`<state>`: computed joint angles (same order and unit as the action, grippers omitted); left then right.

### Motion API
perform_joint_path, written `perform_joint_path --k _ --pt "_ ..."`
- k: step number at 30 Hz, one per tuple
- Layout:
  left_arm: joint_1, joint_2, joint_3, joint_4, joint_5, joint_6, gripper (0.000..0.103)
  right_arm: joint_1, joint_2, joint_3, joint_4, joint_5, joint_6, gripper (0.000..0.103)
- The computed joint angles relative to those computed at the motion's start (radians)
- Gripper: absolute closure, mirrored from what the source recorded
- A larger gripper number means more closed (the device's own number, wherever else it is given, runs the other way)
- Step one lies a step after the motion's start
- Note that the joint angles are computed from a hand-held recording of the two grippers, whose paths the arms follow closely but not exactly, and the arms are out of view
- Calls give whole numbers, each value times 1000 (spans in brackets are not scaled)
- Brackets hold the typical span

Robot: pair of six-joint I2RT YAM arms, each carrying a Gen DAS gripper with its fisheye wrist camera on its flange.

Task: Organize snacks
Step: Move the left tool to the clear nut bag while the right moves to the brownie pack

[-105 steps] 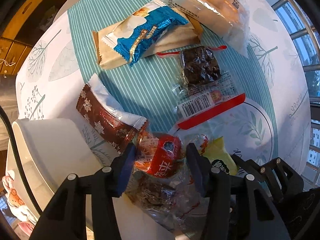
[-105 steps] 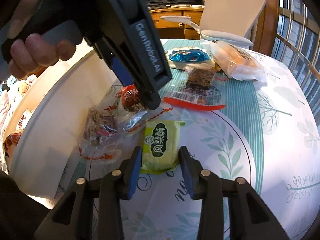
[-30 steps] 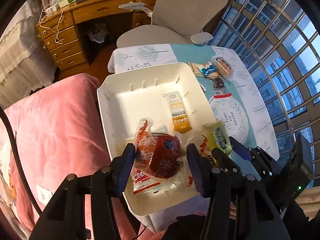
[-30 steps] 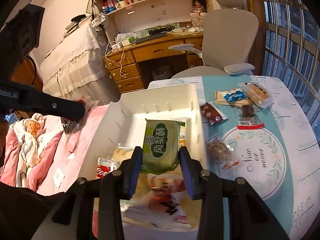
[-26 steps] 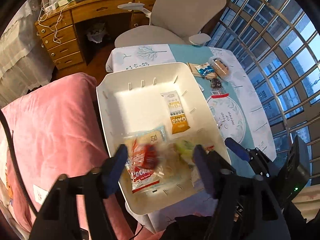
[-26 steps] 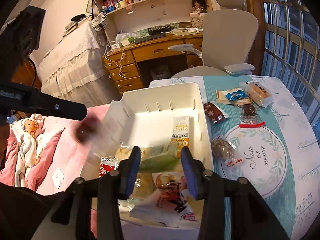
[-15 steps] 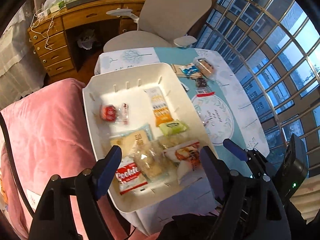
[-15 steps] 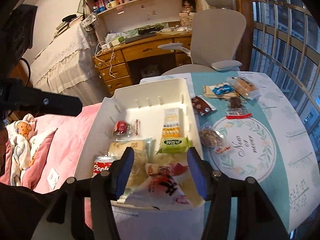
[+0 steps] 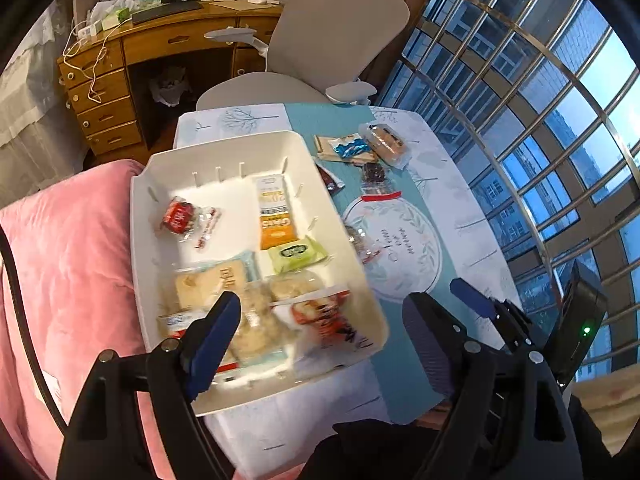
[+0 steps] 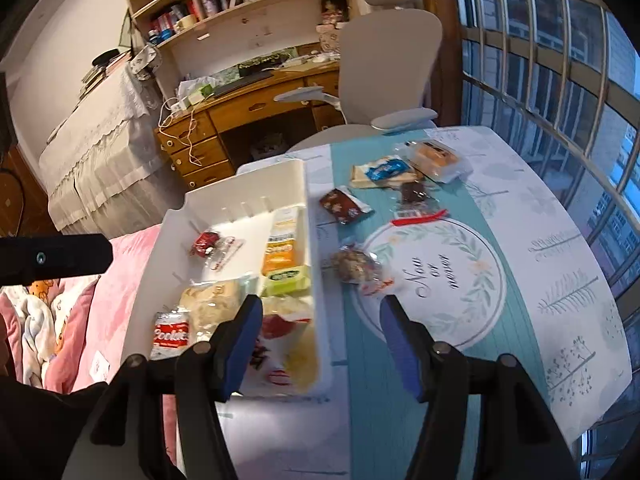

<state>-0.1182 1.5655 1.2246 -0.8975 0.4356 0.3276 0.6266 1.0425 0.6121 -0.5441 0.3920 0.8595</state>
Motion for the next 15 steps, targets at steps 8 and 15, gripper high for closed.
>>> perform_joint_path --k 8,15 --pt "-218 -53 -55 99 -105 -274 21 -400 -205 -68 -90 -281 -306 42" --pt "-409 -43 -55 197 -242 -519 19 -828 -175 -33 -136 -582 -663 41"
